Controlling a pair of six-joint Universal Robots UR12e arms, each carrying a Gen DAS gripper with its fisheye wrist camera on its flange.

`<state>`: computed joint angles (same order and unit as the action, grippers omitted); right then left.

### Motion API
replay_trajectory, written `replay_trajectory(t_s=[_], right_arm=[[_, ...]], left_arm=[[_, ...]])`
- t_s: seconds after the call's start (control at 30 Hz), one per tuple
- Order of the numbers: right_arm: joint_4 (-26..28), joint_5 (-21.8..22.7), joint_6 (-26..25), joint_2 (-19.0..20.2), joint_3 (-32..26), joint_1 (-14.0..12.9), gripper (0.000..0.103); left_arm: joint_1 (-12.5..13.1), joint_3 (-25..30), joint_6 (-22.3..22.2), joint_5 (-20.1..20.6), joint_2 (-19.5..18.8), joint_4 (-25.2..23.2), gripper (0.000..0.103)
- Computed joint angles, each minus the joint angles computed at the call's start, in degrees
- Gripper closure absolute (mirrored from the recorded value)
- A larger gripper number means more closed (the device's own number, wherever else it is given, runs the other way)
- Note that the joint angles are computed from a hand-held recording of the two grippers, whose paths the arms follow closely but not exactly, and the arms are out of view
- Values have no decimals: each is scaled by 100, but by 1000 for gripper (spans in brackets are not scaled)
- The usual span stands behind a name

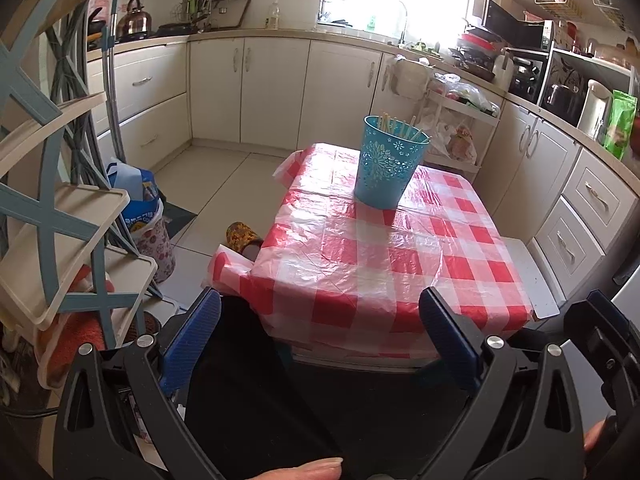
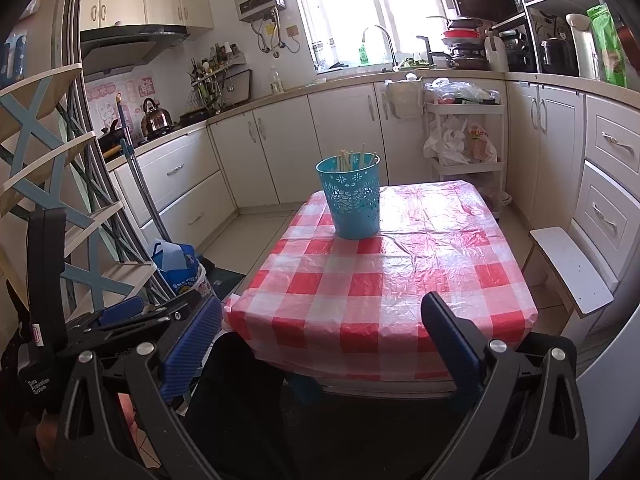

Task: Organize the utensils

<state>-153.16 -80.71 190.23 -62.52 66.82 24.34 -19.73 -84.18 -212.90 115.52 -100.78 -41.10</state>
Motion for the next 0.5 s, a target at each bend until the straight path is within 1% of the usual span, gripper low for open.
replay_trajectory(t_s=[0.23,0.5], right_arm=[[95,-6,-17,-18,22,14,7],[235,-20,-99,18,-39,44,7]], left_arm=[[-37,-35,74,54,13,36,8],[-6,-62,-20,-38,32,6,8]])
